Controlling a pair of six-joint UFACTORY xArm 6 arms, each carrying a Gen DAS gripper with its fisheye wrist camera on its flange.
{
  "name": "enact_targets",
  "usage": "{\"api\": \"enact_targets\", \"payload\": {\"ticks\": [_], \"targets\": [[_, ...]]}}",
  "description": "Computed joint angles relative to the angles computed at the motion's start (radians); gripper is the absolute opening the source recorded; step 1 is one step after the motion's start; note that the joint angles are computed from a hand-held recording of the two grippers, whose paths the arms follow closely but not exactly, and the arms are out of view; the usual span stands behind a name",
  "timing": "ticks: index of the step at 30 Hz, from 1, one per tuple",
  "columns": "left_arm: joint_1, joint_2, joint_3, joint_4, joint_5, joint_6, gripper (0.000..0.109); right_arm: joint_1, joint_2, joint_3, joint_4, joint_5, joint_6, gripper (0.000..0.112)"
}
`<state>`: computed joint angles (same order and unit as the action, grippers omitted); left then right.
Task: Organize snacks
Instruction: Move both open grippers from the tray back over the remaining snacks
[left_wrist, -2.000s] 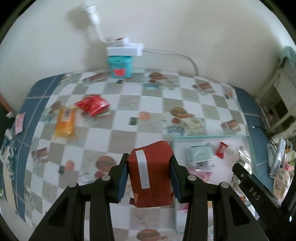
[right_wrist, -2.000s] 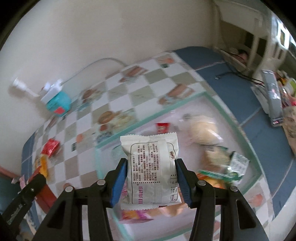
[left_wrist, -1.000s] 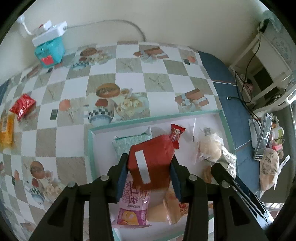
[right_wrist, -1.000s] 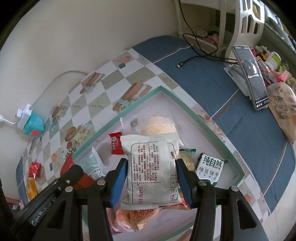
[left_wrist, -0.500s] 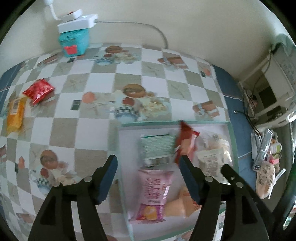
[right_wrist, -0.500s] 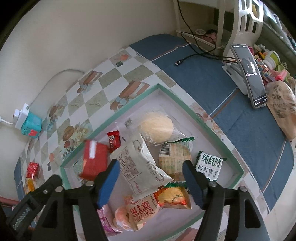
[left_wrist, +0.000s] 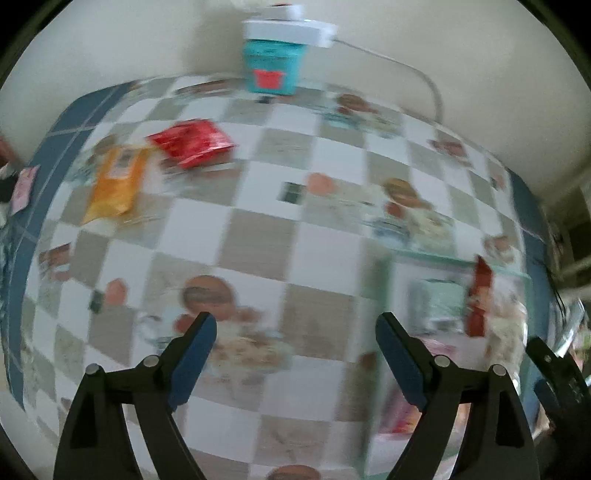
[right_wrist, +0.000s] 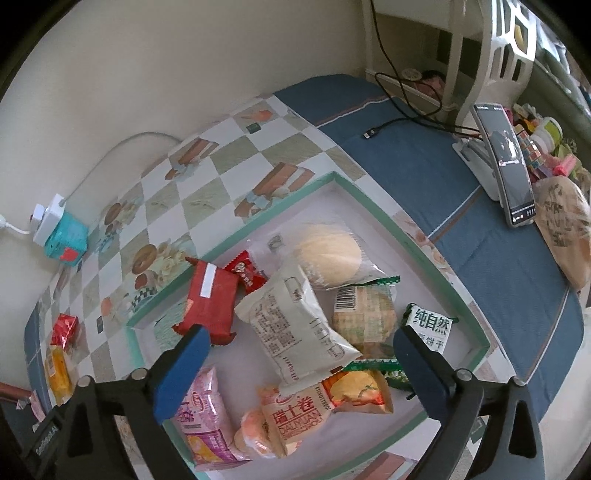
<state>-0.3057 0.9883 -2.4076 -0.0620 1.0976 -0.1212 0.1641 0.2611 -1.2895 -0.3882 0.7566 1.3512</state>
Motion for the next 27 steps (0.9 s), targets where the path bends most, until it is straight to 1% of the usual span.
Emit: {"api": "enact_targets", "payload": {"ticks": [6, 10, 14, 18, 20, 21, 22, 24, 27], "targets": [[0.060, -0.031, 0.064, 0.071, -0.032, -0.093, 0.088, 0.044, 0.057, -0.100, -0.020, 0.045, -0.039, 0.101], [0.105, -0.025, 0.062, 0.136, -0.022, -0.173, 0.089, 0.078, 0.101, -0.179, -0.034, 0.065, -0.077, 0.102], [0.159, -0.023, 0.059, 0.136, -0.008, -0.232, 0.089, 0.112, 0.155, -0.266, -0.031, 0.080, -0.126, 0.103], [0.196, -0.053, 0.112, 0.187, -0.029, -0.314, 0.089, 0.146, 0.219, -0.362, -0.027, 0.099, -0.179, 0.103], [0.210, -0.068, 0.139, 0.216, -0.041, -0.351, 0.091, 0.165, 0.252, -0.409, -0.021, 0.094, -0.213, 0.103], [0.217, -0.073, 0.149, 0.221, -0.047, -0.363, 0.098, 0.174, 0.269, -0.433, -0.016, 0.096, -0.226, 0.103], [0.225, -0.079, 0.161, 0.220, -0.053, -0.371, 0.100, 0.183, 0.286, -0.458, -0.011, 0.098, -0.241, 0.103], [0.236, -0.096, 0.188, 0.216, -0.071, -0.378, 0.100, 0.204, 0.326, -0.515, 0.001, 0.107, -0.272, 0.103], [0.243, -0.096, 0.189, 0.207, -0.076, -0.371, 0.100, 0.230, 0.389, -0.600, 0.032, 0.115, -0.331, 0.103]]}}
